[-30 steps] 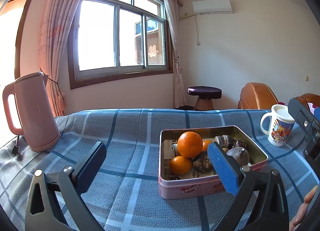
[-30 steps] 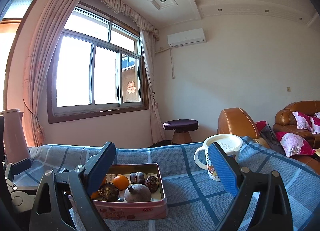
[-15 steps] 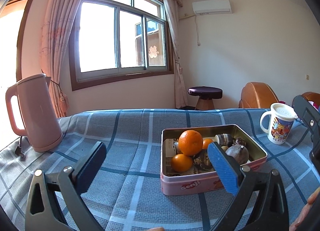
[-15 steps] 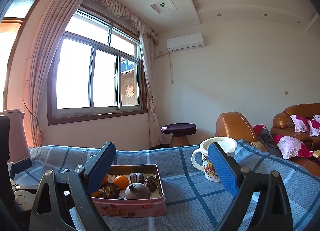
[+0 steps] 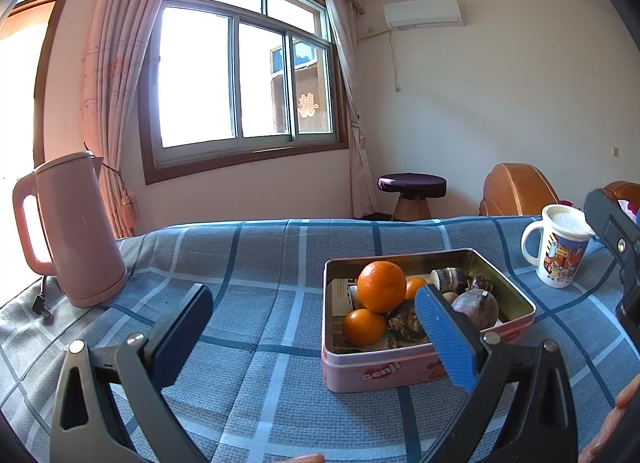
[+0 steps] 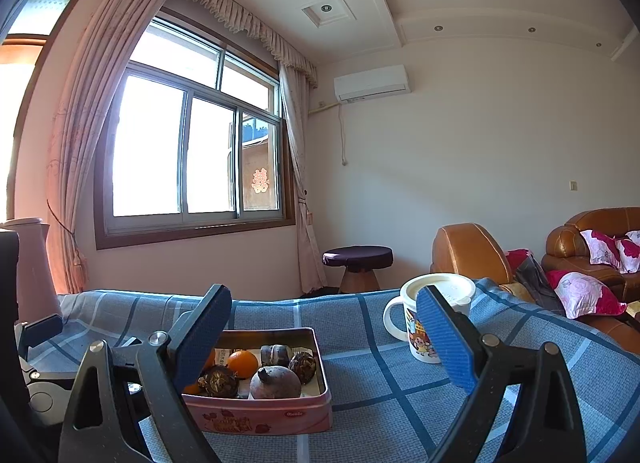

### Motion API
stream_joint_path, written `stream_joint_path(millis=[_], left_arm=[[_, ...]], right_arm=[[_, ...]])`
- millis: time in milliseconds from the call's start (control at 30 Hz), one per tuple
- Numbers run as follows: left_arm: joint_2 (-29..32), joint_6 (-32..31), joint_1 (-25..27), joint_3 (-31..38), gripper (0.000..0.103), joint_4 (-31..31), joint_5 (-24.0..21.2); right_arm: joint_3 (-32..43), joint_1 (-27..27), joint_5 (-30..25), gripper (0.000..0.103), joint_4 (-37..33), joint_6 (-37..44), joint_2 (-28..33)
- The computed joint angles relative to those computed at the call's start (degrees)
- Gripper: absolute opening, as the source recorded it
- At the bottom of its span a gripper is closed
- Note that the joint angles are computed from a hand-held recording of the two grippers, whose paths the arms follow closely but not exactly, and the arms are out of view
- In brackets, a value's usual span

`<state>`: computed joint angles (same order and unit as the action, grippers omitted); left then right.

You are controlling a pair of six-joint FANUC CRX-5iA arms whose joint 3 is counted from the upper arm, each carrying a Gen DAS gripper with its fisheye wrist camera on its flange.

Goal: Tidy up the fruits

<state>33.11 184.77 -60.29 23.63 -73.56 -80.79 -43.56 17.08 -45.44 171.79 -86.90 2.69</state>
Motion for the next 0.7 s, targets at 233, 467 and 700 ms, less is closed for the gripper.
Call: stream_joint_path(millis=[233,467,700], left_arm=[[0.0,0.0,0.0,0.0,0.103,0.0,0.0],[-0.1,0.0,0.0,-0.1,0.103,0.0,0.0],[-0.1,-0.1,0.0,-0.1,0.103,0.1,0.1]], right_arm=[[0.0,0.1,0.1,0.095,-0.2,0.1,0.0],[0.1,-0.2,0.5,0.095,0.3,-0.3,0.0],[0.1,-0.2,0.5,0.095,0.3,-0.2,-0.1]])
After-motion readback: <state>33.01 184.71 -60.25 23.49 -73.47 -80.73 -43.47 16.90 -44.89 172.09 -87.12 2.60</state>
